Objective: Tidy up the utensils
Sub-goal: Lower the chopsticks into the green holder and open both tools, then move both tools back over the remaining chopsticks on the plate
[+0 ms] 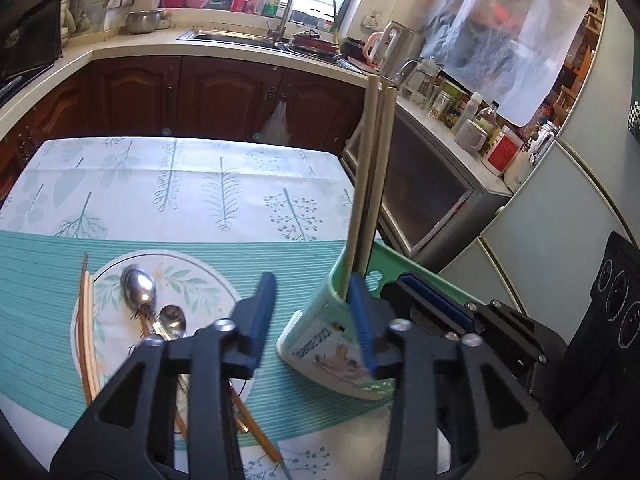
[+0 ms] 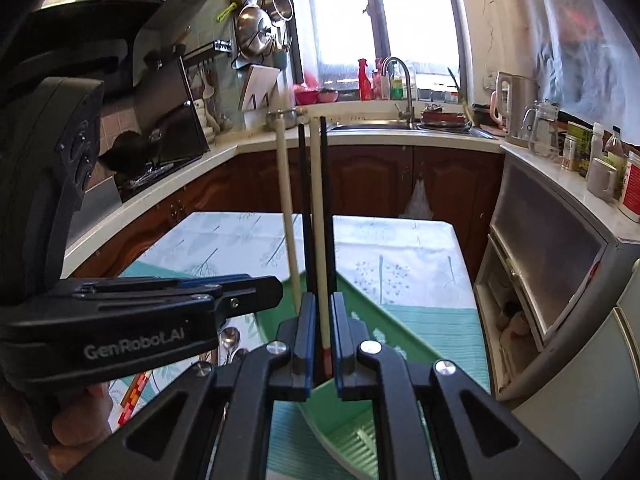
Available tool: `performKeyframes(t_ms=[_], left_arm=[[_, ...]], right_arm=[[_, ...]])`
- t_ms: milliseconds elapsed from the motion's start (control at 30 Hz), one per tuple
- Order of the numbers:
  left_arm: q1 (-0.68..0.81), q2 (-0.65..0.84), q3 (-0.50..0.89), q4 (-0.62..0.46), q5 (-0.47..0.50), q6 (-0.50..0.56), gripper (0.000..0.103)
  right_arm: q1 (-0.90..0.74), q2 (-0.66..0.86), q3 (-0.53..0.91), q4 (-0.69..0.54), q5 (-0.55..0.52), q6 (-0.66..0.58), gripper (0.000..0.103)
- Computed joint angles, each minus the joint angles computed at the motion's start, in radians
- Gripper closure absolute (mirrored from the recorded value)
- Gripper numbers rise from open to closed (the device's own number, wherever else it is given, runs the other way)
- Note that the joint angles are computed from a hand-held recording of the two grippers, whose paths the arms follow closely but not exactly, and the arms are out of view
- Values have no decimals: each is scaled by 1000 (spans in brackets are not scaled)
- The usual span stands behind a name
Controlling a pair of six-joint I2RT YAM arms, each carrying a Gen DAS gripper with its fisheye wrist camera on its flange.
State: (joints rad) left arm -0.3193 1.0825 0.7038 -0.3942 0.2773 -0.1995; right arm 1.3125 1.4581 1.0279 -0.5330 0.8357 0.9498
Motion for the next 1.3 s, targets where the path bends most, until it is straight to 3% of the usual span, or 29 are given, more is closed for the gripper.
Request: performKeyframes(t_ms=[367, 567, 833, 933, 1100, 1300], left_arm=[[213, -151, -31, -256, 76, 128, 58], [374, -190, -72, -363, 21, 266, 58], [584, -166, -127, -378, -6, 427, 58], [609, -178, -160, -351, -52, 480, 58], [696, -123, -164, -343, -28, 550, 58], [787, -22, -157, -298, -18, 626, 58]], right_arm=[[115, 52, 111, -155, 83, 148, 89], [177, 76, 134, -153, 95, 209, 85], [205, 190, 190, -95, 1, 219, 81], [218, 252, 246, -117, -18, 212, 81], [212, 329, 342, -173, -59, 205, 74], [187, 408, 437, -182, -137, 144, 74]])
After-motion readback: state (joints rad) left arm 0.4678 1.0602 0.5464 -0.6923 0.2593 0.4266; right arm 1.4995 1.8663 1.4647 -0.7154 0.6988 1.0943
